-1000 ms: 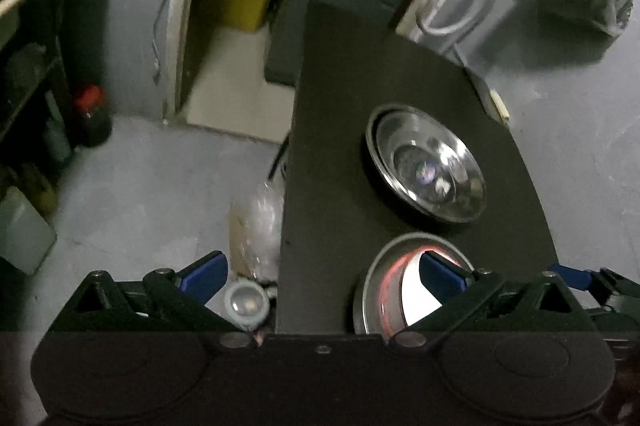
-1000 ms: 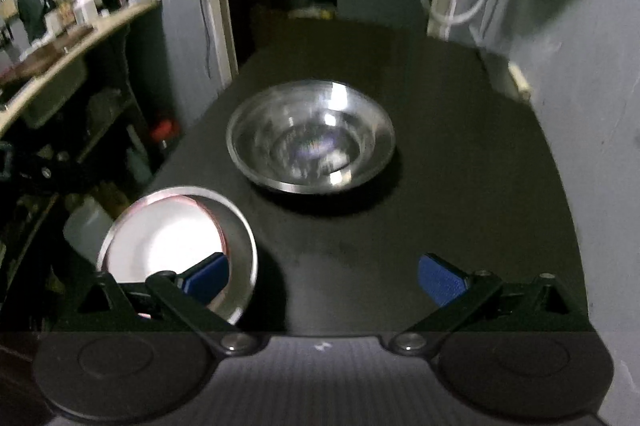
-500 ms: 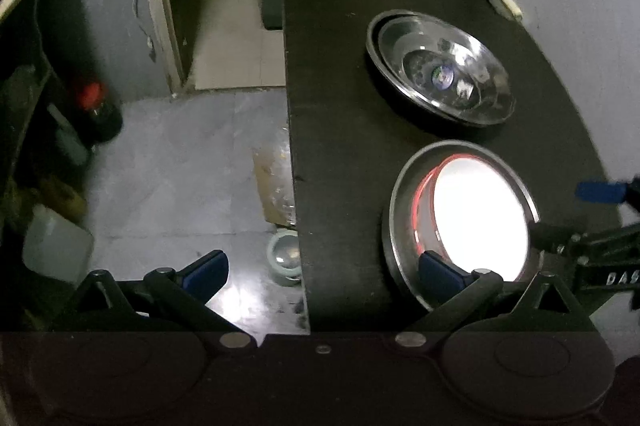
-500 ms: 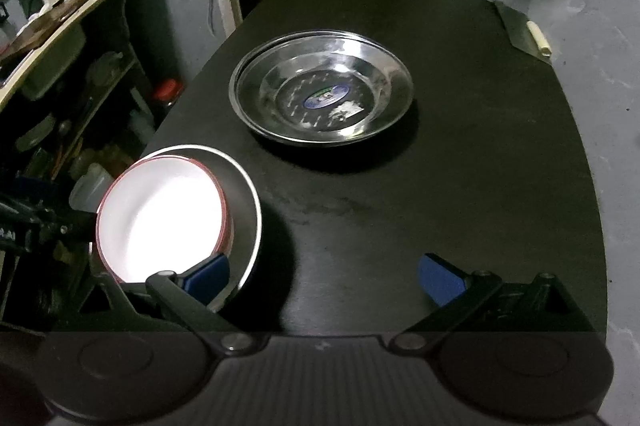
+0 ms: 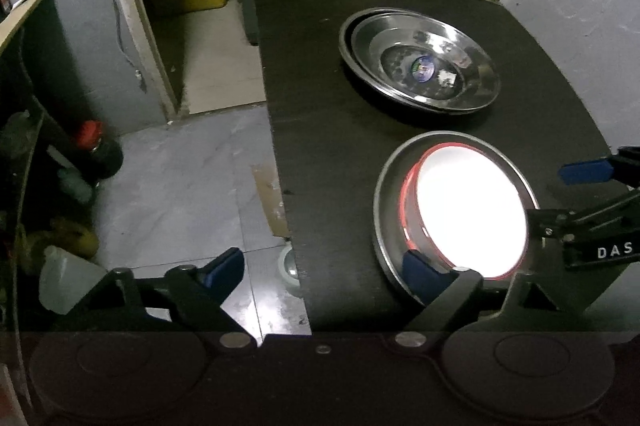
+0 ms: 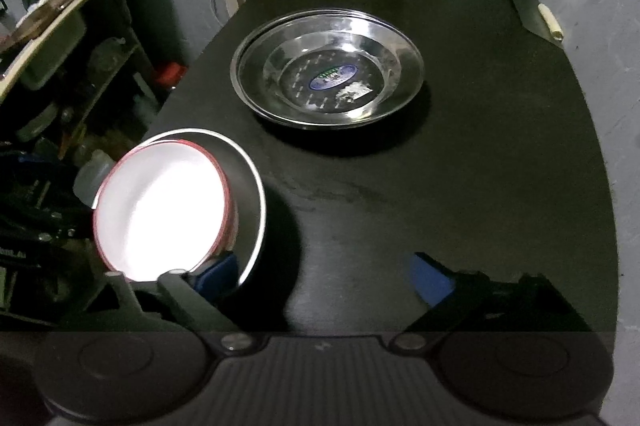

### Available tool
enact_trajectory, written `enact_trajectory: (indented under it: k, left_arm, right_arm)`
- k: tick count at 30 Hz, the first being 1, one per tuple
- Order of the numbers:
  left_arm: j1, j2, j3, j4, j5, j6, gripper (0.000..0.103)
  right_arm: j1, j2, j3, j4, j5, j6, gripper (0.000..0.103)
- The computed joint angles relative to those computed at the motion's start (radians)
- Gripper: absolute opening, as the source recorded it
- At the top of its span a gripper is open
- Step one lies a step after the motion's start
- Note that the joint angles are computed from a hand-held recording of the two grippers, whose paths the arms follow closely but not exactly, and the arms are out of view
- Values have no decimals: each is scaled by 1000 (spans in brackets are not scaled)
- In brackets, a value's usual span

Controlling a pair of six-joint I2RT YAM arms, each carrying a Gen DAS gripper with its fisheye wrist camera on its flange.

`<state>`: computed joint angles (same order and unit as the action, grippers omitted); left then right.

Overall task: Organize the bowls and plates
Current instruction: 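Move both grippers to the steel pot rim and close them on it, then lift the steel pot with both grippers toward the steel plate stack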

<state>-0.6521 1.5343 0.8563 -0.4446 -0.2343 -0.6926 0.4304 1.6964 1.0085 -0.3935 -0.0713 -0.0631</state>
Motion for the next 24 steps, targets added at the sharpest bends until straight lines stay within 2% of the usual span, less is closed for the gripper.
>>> enact_trajectory:
  k: [3,6,8,9,11,16,24]
  left_arm:
    - [-4,-10,-12,15,5,0,81]
    - [3,-31,-38,52,38,-5,68]
    - [15,-49,-60,85,78,-12,53]
    - [22,-56,-69,100,98,-18,50]
    - [36,-69,-89,135,142,-30,34]
    - [48,-74,-106,184,197,-56,15]
    - [45,-59,-90,182,188,-72,11]
  right_arm:
    - [-1,-1,0,-6,-7,8,89]
    - [-12,-2,-2,-5,-35,13,85]
    - [-15,-8,-7,-4,-53,12,80]
    - [-14,-11,-10,-4,-55,11,79]
    - [-14,-19,-17,-3,-67,13,77]
    - [-43,-23,-26,-5,-145,22,66]
    - [-40,-20,-26,-9,-176,23,56]
